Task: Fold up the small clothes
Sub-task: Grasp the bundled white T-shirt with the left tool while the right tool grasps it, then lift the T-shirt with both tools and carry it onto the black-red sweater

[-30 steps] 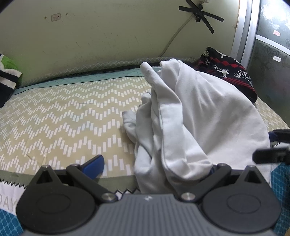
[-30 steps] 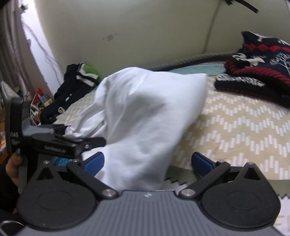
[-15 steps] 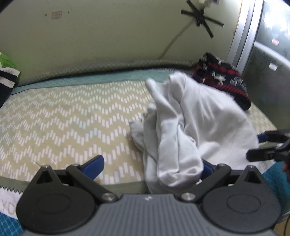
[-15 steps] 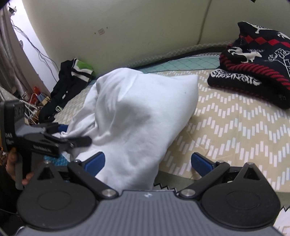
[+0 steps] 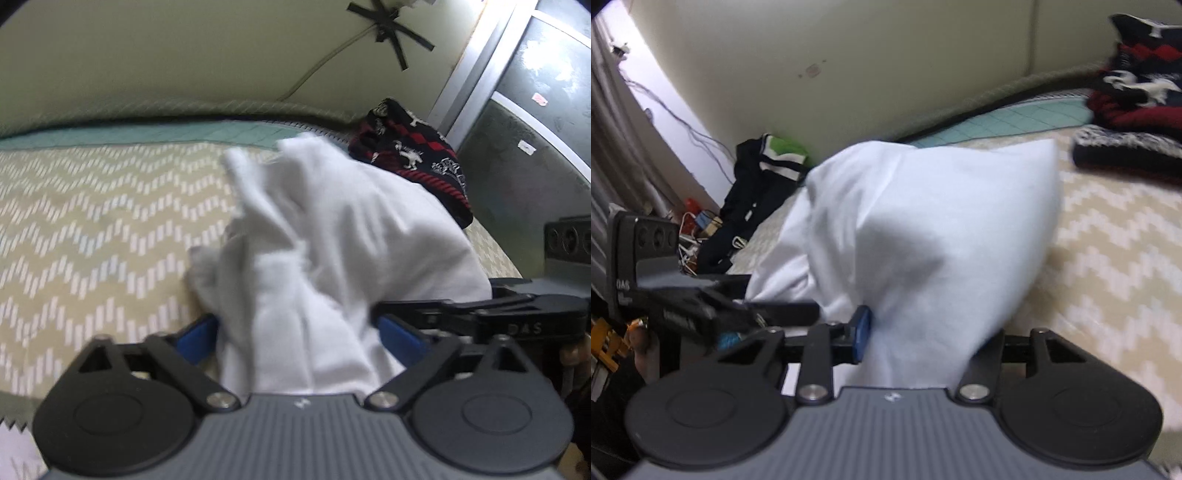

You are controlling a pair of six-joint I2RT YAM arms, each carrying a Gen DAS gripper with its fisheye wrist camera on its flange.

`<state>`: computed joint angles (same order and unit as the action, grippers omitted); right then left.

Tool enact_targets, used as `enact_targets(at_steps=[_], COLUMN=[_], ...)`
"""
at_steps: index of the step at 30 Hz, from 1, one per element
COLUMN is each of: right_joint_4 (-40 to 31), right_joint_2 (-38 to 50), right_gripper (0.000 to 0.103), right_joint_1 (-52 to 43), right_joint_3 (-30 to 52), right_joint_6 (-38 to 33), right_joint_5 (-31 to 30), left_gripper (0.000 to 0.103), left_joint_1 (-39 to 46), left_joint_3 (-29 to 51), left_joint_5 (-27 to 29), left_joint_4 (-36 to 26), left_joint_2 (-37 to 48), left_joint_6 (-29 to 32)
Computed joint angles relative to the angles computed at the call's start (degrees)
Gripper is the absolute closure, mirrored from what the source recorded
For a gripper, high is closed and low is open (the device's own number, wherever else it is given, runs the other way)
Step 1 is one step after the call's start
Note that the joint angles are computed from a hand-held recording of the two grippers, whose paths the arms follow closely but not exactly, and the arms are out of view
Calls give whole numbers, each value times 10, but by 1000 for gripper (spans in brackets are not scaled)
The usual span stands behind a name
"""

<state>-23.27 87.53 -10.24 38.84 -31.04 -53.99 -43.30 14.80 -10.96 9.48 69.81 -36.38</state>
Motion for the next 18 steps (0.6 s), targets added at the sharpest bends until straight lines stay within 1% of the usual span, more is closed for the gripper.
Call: enact_targets(at_steps=[1,2,3,4,5,6,8,10,12,14,16,18], right_joint_4=[10,17,21,12,1,-6,6,8,20,57,99,139], right_joint_2=[-2,-6,-13,-20,-24,-32,-48,-43,-29,-18,7,43], right_gripper=[58,64,68,79,83,84,85,85,85,85,85,85], right_joint_1=[7,11,13,11,7,2,-9,-34,-65,-92,-114,-128], right_joint_3=[0,-2,-3,2,8,15,30,73,125,171,221,264], right_joint_6=[8,9,6,-6,-19,-28,-24,-14,8,46,93,135], right_joint_5=[2,5,5,1,-7,-15,-26,-46,-64,-65,-53,-34], left_gripper=[36,45,48,53,56,57,59,59,59,59,59,58], left_joint_1=[-9,-19,-17,-7,5,12,20,24,33,45,56,66], left_joint_3=[4,13,21,30,43,67,127,211,310,424,534,648], left_joint_5=[-16,-37,-36,-20,-5,1,-4,-10,-4,17,45,77], left_joint_4=[-3,-17,-27,-35,-45,-59,-81,-105,-117,-124,-136,-155], left_joint_2=[5,10,10,7,6,9,30,68,127,207,287,376], left_joint_6=[-3,-12,-14,-18,-17,-10,23,61,103,144,163,165])
